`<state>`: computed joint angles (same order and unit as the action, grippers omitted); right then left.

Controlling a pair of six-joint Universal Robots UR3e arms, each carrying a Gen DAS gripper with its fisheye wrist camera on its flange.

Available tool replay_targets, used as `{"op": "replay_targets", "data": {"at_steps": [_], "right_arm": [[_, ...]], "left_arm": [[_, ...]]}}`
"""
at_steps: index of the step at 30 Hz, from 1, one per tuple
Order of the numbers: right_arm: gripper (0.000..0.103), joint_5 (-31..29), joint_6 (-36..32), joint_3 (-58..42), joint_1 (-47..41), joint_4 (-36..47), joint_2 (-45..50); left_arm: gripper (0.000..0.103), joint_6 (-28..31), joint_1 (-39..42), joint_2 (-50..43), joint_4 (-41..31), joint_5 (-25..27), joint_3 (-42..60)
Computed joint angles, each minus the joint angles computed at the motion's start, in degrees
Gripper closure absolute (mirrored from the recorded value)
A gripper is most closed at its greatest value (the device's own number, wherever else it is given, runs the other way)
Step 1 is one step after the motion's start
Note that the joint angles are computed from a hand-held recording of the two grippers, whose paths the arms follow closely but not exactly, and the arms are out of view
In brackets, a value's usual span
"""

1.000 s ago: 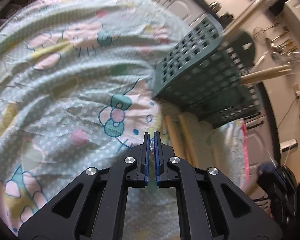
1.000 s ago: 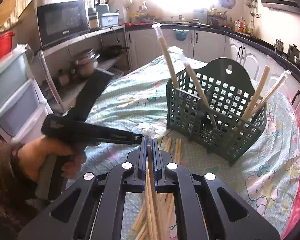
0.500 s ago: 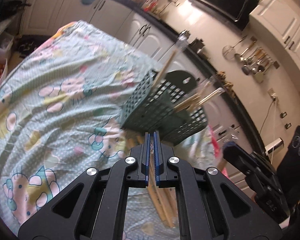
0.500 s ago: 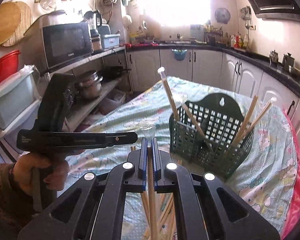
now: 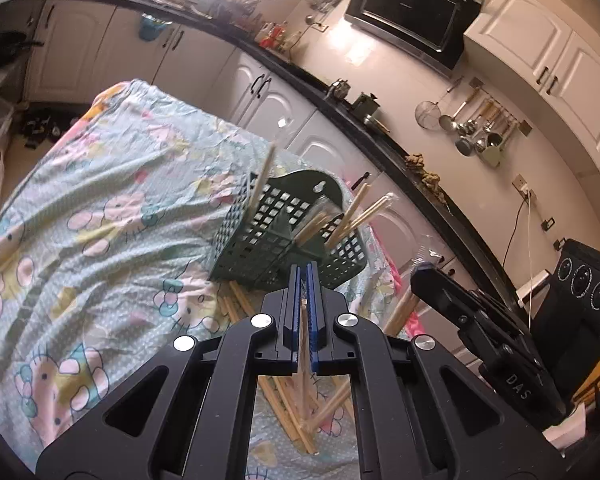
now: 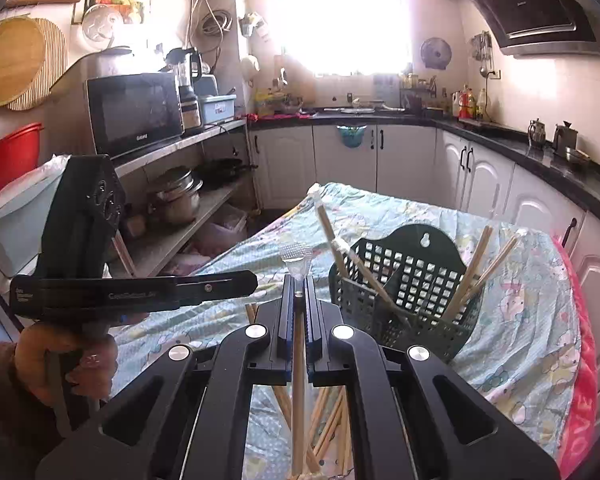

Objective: Organize utensils
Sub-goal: 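Lift both held chopsticks and carry them above the green caddy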

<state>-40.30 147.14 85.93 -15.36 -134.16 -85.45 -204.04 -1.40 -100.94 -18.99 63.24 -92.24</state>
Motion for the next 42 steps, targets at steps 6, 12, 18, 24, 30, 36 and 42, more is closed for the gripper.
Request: {"op": "replay_targets", "data": {"at_steps": [6,12,18,24,30,36,42], "right_arm": [[0.098,2.12,2.13,0.92,-2.02,-2.36,-1.81],[0.098,5.05,4.96,1.07,-4.32,-4.7,-3.21],[0.098,7.87,7.63,2.48,-7.33,-8.94,-4.55],[0.098,8.42,10.05,2.16,-9.39,-11.78,-3.94],[0.098,8.31,13.18,1.53,-11.17,-14.89,-2.29],[0.098,8.44,15.09,1.36,-12.6,-17.81,-1.51],[0.098,8.58,17.79,1.56,-13.77,-20.98,-1.3]], "left_arm": [[0.102,0.73,-0.92,0.91,-1.52,0.9,2.4],[0.102,1.72,-2.51,0.49,-4.66,1.5,6.82],[0.102,2.29,-4.63,-1.04,-5.98,2.15,11.87],[0.102,3.67,-7.56,-4.23,-8.03,3.63,18.31],[0.102,4.54,-9.38,-7.59,-9.58,4.0,23.83],[0.102,4.73,-10.82,-10.58,-11.59,4.21,29.56],[0.102,5.33,-11.39,-13.44,-13.61,3.78,35.34]]}}
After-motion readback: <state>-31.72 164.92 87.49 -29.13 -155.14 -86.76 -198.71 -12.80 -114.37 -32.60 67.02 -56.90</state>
